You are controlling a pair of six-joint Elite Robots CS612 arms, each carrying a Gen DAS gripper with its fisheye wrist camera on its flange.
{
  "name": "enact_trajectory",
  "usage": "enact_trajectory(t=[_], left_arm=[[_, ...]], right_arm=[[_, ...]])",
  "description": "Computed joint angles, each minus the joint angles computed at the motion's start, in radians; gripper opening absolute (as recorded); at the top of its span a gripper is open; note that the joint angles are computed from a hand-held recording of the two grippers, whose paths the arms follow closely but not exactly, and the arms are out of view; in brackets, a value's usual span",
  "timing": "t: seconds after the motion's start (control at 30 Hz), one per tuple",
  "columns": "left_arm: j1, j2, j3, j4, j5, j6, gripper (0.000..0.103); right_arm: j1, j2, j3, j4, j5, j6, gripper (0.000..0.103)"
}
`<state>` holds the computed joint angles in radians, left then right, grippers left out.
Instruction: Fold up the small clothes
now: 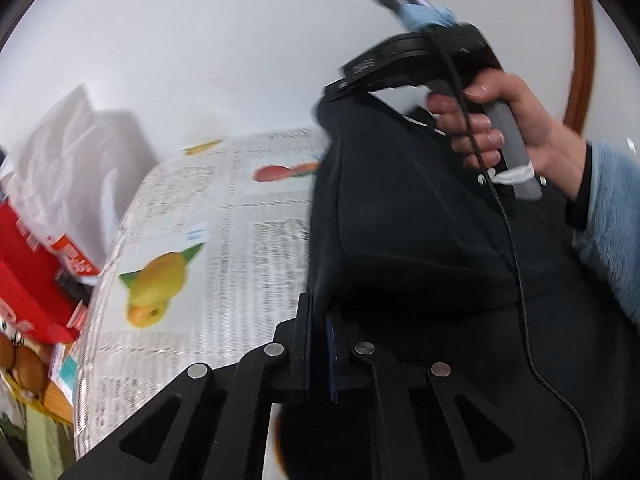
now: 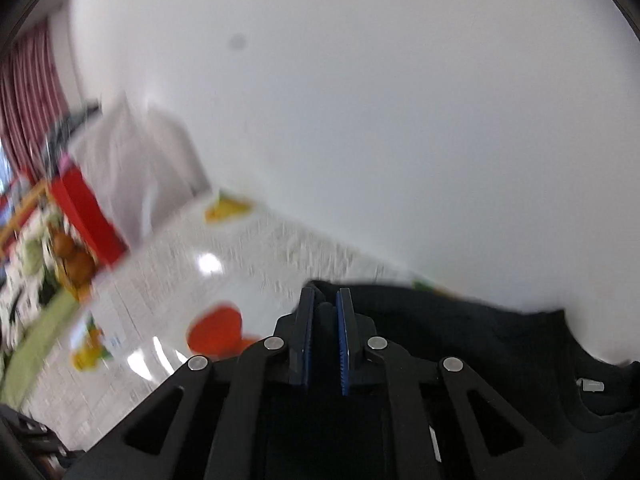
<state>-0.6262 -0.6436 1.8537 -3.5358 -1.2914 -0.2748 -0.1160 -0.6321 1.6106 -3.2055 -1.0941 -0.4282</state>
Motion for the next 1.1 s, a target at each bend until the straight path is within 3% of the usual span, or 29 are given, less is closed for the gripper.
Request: enact_trajectory(t=[0.07, 0.13, 0.3, 0.4, 0.47, 0.5, 0.53, 0.6, 0.83, 0.97, 1.1], left_arm=[[0.019, -0.007, 0.01, -0.008, -0.044, -0.065, 0.006], [0.027, -0.008, 0.013, -0.001, -0.065, -0.102, 0.006], [0.028, -0.007, 0.008, 0.049, -0.051, -0.122, 0.007], [0.033, -0.006, 0.005, 0.06, -0.065, -0.134, 0.01], [0.034, -0.008, 0.007, 0.064, -0.067, -0.136, 0.014], [0.034, -0.01, 0.005, 0.08, -0.058, -0.134, 0.021], [0.032, -0.012, 0.008, 0.088, -0.045, -0.134, 0.029], [0.032, -0.015, 0.013, 0.087, -0.048, -0.133, 0.035], [0.026, -0.041, 0.057, 0.069, -0.055, -0.162, 0.035], [0.008, -0.058, 0.101, 0.065, -0.021, -0.175, 0.035], [-0.006, -0.066, 0.138, 0.068, -0.017, -0.188, 0.035]], right_arm=[[-0.009, 0.008, -0.006, -0.04, 0.065, 0.06, 0.01], [0.002, 0.021, -0.025, -0.045, 0.063, 0.08, 0.01], [0.063, 0.073, -0.101, 0.064, -0.097, 0.062, 0.011], [0.077, 0.084, -0.112, 0.07, -0.146, 0.054, 0.018], [0.074, 0.077, -0.104, 0.059, -0.14, 0.06, 0.034], [0.07, 0.066, -0.09, 0.045, -0.145, 0.072, 0.039], [0.061, 0.054, -0.072, 0.029, -0.134, 0.082, 0.046], [0.043, 0.029, -0.035, -0.005, -0.116, 0.091, 0.048], [-0.058, -0.098, 0.17, -0.145, -0.182, 0.117, 0.053], [-0.152, -0.171, 0.318, -0.242, -0.264, 0.104, 0.053], [-0.282, -0.223, 0.469, -0.364, -0.336, 0.122, 0.057]])
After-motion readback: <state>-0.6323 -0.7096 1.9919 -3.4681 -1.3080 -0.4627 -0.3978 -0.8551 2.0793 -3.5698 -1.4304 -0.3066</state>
